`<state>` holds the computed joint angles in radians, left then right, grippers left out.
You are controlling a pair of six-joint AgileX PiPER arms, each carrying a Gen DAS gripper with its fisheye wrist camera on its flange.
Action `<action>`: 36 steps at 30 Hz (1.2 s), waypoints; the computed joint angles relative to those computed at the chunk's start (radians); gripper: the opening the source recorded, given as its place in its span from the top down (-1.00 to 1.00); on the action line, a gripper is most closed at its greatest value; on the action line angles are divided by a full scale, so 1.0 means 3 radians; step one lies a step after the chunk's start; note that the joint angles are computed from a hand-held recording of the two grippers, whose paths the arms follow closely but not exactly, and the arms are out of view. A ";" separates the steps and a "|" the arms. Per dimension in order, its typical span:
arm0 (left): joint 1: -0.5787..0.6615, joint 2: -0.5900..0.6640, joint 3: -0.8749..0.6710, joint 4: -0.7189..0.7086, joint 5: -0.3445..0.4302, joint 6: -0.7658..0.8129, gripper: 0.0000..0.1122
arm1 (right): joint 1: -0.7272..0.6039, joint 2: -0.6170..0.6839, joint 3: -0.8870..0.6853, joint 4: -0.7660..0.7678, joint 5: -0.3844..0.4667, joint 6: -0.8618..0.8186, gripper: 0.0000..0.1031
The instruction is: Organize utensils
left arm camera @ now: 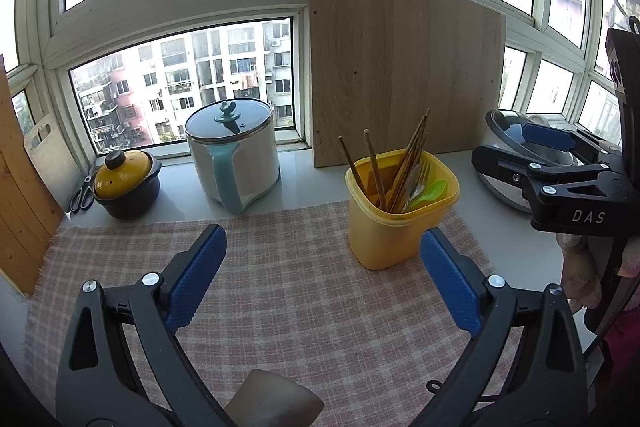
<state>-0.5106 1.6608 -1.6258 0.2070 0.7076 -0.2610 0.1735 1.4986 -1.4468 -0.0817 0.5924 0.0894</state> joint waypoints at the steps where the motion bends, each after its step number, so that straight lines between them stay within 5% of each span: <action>1: -0.0015 0.0004 -0.0005 0.0061 0.0029 -0.0053 -0.79 | 0.0008 -0.0005 0.0005 -0.0034 -0.0001 0.0037 -0.99; 11: -0.0080 0.0037 -0.0035 0.0318 0.0243 -0.0293 -0.82 | 0.0082 -0.0020 0.0053 -0.0327 0.0014 0.0333 -0.99; 36: -0.0045 -0.0007 -0.0008 0.0334 0.0245 -0.0375 -0.82 | 0.0155 -0.0028 0.0131 -0.0524 -0.0012 0.0479 -0.99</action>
<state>-0.5240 1.6587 -1.6283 0.3072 0.7812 -0.3734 0.2199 1.4902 -1.4074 -0.2388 0.5889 0.2330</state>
